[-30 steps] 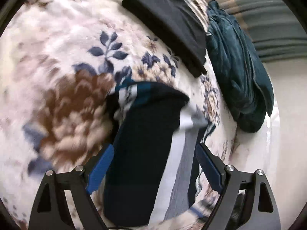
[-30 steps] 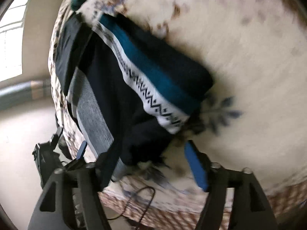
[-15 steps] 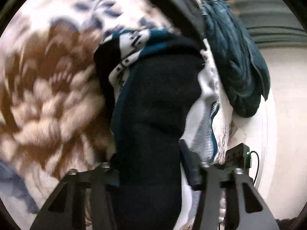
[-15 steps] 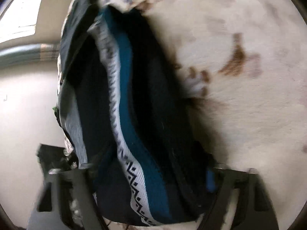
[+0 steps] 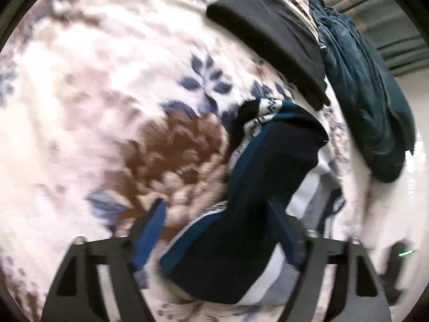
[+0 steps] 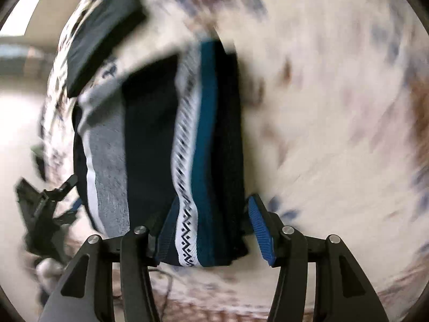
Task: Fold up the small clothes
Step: 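Fold the sweater bundle over with the left gripper while the right gripper holds the hem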
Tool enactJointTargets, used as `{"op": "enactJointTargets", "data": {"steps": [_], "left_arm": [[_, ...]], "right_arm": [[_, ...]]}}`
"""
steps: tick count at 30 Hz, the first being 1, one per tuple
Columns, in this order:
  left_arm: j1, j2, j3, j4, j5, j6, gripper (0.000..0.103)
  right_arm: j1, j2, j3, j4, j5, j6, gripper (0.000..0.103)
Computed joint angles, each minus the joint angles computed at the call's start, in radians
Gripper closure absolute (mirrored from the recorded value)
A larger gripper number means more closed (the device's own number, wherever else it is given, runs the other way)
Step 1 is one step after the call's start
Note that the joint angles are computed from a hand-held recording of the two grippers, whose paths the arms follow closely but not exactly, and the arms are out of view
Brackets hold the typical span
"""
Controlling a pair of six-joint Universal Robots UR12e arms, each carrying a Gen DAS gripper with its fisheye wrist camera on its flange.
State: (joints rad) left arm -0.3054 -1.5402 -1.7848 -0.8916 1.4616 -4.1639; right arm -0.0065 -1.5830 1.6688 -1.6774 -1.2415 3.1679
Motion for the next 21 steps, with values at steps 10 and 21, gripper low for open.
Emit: {"op": "enactJointTargets", "data": {"steps": [10, 21], "left_arm": [[0.012, -0.042, -0.063, 0.183, -0.097, -0.017, 0.013], [0.027, -0.074, -0.073, 0.368, -0.186, 0.137, 0.07]], "right_arm": [[0.271, 0.341, -0.492, 0.232, -0.062, -0.313, 0.047], [0.489, 0.625, -0.802, 0.498, -0.557, -0.643, 0.079]]}}
